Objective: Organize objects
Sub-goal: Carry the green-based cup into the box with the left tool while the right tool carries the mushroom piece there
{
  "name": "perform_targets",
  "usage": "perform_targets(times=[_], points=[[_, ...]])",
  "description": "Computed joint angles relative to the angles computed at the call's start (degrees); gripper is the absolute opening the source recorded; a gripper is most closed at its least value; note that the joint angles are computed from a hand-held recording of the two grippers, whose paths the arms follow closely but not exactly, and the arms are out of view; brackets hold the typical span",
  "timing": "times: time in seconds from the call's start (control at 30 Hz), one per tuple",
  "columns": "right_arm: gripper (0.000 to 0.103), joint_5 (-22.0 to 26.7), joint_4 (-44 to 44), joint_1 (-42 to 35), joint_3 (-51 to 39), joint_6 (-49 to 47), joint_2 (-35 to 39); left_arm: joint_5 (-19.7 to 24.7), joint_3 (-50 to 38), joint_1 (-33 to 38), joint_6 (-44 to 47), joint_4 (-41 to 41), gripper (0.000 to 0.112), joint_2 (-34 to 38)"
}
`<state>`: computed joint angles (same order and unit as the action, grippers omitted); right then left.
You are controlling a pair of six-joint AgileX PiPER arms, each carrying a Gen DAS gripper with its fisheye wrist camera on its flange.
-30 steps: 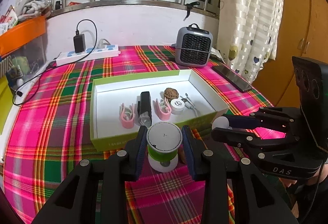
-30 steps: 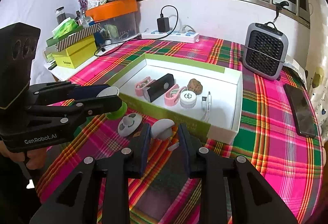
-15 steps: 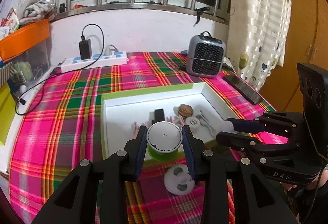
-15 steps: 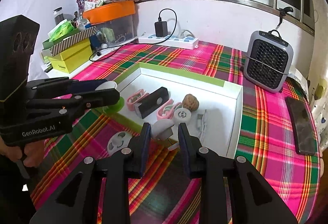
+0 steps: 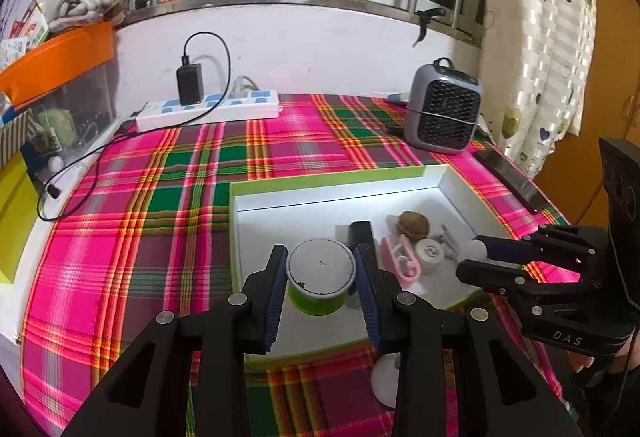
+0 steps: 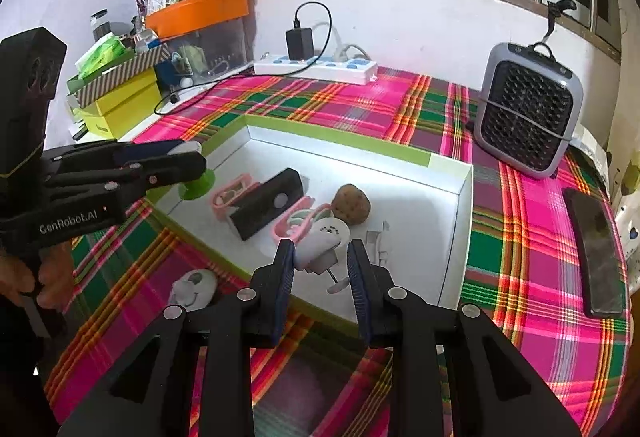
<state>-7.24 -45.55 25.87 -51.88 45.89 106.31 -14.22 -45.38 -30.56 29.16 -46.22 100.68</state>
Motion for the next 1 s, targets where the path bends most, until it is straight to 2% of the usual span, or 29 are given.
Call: perform_targets(times=[0.13,0.2,0.37,0.43,0.57,0.67,0.83,0.93,1.0], points=[[0.029,-0.06,-7.73,-0.64,-0.95,7.7,1.47,0.24,-1.05,0.96,0.83,-1.15,0.032,1.68],[0.029,-0.14,-11.71,-0.99,-1.38,11.66,1.75,-0.07,-1.59,1.11,4.07,-4.81,0.032,2.49],[0.029,0.91,-12.71,-0.95,-2.33,12.74,2.51,-0.18,-2.3,1.69,6.1,-7.44,0.032,3.41],[0.029,0.86,-17.69,-1.25,-2.74,17.56,2.79,-0.01,-2.86,1.69,8.74,-10.25,0.032,4.01],[0.029,1.52,-20.48,-0.91,-3.11,20.05,2.88,0.98,-3.95,1.87,10.36,-11.88,0.032,5.27],[0.029,1.28,-29.04,-1.16,-3.85,28.49,3.29,0.48,-4.07,1.72,10.25,-11.75,0.032,5.67],[0.029,1.39,-38.19,-1.24,-4.84,37.57,3.94,0.81,-4.34,2.09,5.36,-6.96,0.032,6.18],[0.029,1.55,-37.52,-1.12,-4.59,36.86,3.72,3.27,-4.88,3.16,-0.9,-0.26,0.032,6.67],[0.029,1.65,-35.83,-1.1,-4.53,35.31,3.73,3.0,-5.19,2.77,2.17,-2.87,0.032,7.06]])
